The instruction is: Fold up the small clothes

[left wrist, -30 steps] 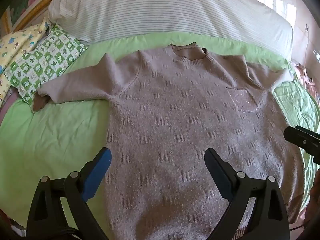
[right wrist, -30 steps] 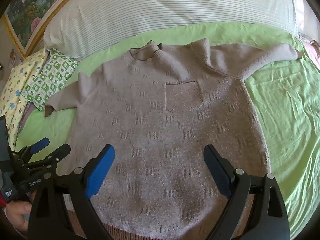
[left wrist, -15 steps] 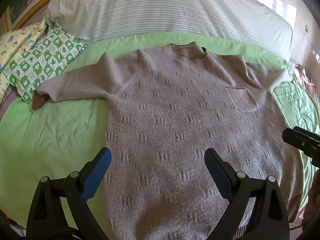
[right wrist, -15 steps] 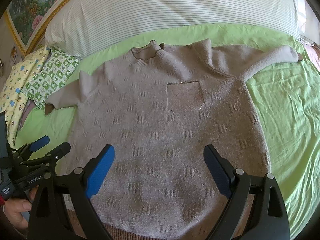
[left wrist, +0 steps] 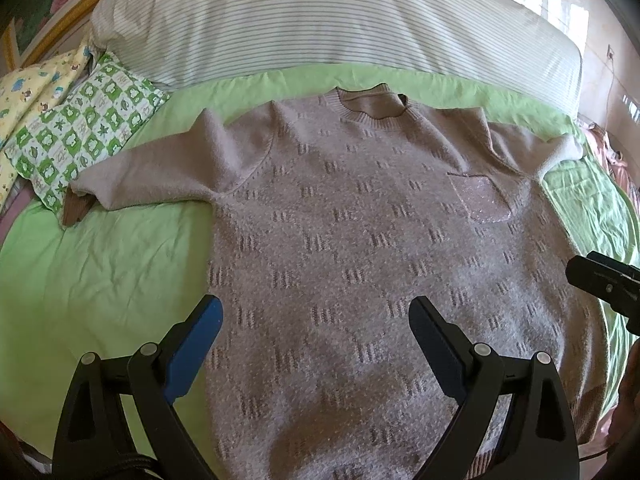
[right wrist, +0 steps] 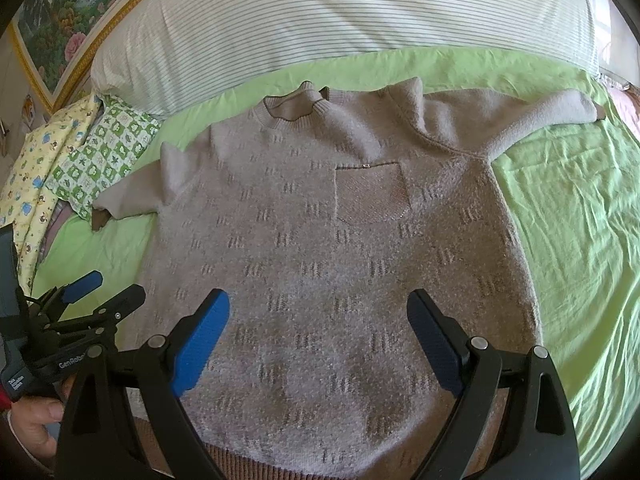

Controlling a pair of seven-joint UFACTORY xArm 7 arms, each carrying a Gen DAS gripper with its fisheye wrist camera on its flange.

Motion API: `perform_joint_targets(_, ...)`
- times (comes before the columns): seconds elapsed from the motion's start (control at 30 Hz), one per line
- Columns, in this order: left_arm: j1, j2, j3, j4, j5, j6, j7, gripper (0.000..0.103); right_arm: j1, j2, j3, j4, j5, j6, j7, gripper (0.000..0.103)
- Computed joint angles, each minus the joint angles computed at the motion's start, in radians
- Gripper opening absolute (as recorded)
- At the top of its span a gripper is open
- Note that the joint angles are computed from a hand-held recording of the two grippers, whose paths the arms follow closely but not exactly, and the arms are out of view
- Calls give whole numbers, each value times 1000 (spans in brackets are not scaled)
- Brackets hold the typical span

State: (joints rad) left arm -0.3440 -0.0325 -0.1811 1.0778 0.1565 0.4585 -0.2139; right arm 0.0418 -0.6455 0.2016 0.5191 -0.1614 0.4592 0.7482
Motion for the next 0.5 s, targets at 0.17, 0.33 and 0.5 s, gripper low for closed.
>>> perform_joint_targets(0.17, -1, -2, -1, -10, 21, -20, 0, 95, 0, -7, -3, -6, 5, 0, 4, 91)
perform_joint_targets(0.33, -2, -1, -2, -5, 23, 4, 9, 95, 2, -16, -8, -14, 15, 1, 11, 91)
perform_joint_targets(0.5, -5, 14, -2, 17, 19, 36, 8, 95, 6, -21, -26, -19, 26, 0, -5, 91)
